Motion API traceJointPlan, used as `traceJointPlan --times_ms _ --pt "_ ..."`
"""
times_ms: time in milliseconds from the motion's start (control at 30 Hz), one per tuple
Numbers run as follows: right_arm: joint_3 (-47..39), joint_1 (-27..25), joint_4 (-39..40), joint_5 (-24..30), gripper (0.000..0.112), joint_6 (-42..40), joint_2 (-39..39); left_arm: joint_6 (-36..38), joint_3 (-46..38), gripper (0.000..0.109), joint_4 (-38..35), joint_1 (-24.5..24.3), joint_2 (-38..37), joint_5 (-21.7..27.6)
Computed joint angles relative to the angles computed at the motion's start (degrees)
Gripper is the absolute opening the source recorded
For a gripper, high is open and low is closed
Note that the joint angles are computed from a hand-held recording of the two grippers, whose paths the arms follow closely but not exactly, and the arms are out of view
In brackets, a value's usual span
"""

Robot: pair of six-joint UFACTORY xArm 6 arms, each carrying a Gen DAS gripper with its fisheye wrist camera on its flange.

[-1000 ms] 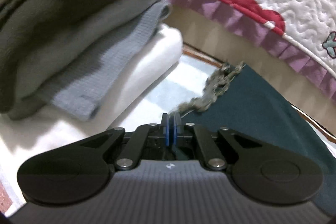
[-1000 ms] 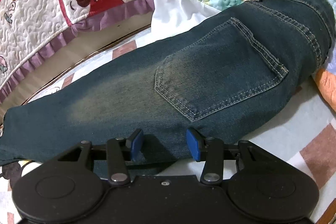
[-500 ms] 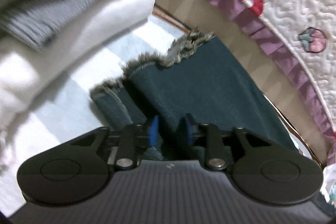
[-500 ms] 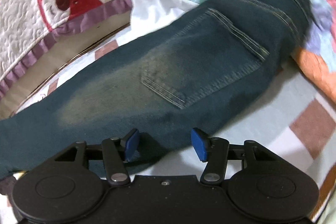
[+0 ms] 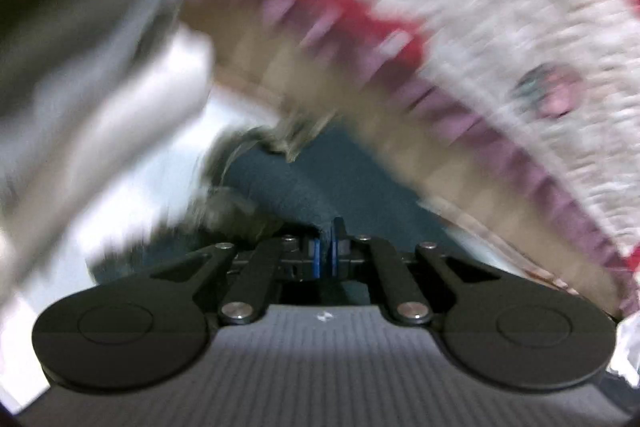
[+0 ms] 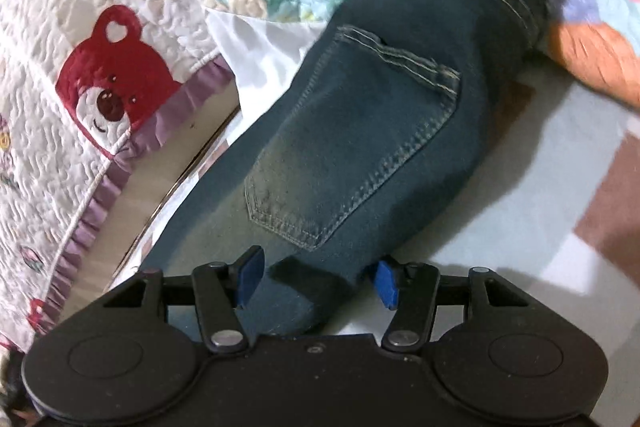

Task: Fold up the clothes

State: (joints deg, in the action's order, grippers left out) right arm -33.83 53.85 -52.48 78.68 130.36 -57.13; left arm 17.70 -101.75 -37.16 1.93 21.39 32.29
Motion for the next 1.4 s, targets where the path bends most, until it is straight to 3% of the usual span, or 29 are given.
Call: traceJointPlan --times_ms 100,167,300,400,467,600,667,700,800,900,967,1067,1100,1167,1267,1333,1400 --pt "-1.6 -1.1 1.0 0.0 0.062 -3.2 1.8 7.3 3.2 0.005 -2.2 0.7 -5.0 -1.4" --pt "-2.2 -1.9 1.6 0.1 0.063 -5.0 2.2 3.1 4.5 0.006 3.3 1.5 -5.9 -0.5" --pt "-3.5 -2.5 2.8 0.7 0.065 -9.2 3.3 -11.6 7.0 0.009 27.0 1.7 -3.8 1.2" --pt "-4.5 -2.3 3.7 1.5 0.066 -11.3 4.2 -16.5 12.3 0.013 44.9 -0.2 -5.0 -4.9" --pt "-5.0 -2.5 4.4 1.6 0.066 -12.7 4.6 -24.0 12.3 0.014 54.8 -0.9 -5.0 -5.4" --pt "-5.5 -3.4 6.1 1.4 0.064 -13.8 4.3 -29.8 12.9 0.020 62.1 -1.3 -6.5 -7.5" --pt "-7.7 -4.0 8.3 3.2 0.064 -16.1 5.7 -27.0 13.5 0.023 60.8 -1.5 -8.0 -8.4" --pt "-9.9 -3.9 9.6 5.4 0.065 -18.2 7.4 -22.7 16.1 0.026 57.3 -1.5 -9.8 -11.3" --pt "-14.3 -3.1 11.0 11.0 0.066 -22.4 10.7 -6.7 19.7 0.032 40.3 -3.8 -13.3 -13.9" --pt "-13.2 -3.5 10.8 10.9 0.066 -21.1 8.6 10.0 18.5 0.047 22.4 -7.9 -14.9 -7.1" --pt "-14.9 -3.7 11.4 13.7 0.065 -23.3 9.6 22.0 16.6 0.056 11.4 -10.8 -15.2 0.4" --pt "-26.7 -3.7 10.2 26.9 0.065 -39.6 20.0 38.2 13.8 0.057 5.6 -15.3 -13.9 9.5" --pt "-28.8 -3.3 7.1 28.3 0.065 -45.6 21.7 40.0 12.9 0.057 5.5 -16.8 -12.9 10.5" --pt "-29.4 -4.9 1.9 23.9 0.065 -56.1 21.2 38.7 8.3 0.057 8.0 -19.4 -9.2 13.0" --pt "-24.8 -10.9 0.2 6.1 0.064 -64.2 16.3 37.9 -0.4 0.058 14.2 -22.2 -2.8 17.0" --pt "-17.9 -15.0 1.2 -5.9 0.064 -66.5 11.7 40.1 -5.3 0.060 20.6 -23.5 0.5 19.5" --pt "-10.8 -17.0 1.9 -11.7 0.064 -64.8 7.2 43.8 -10.8 0.060 24.6 -23.6 3.8 23.0"
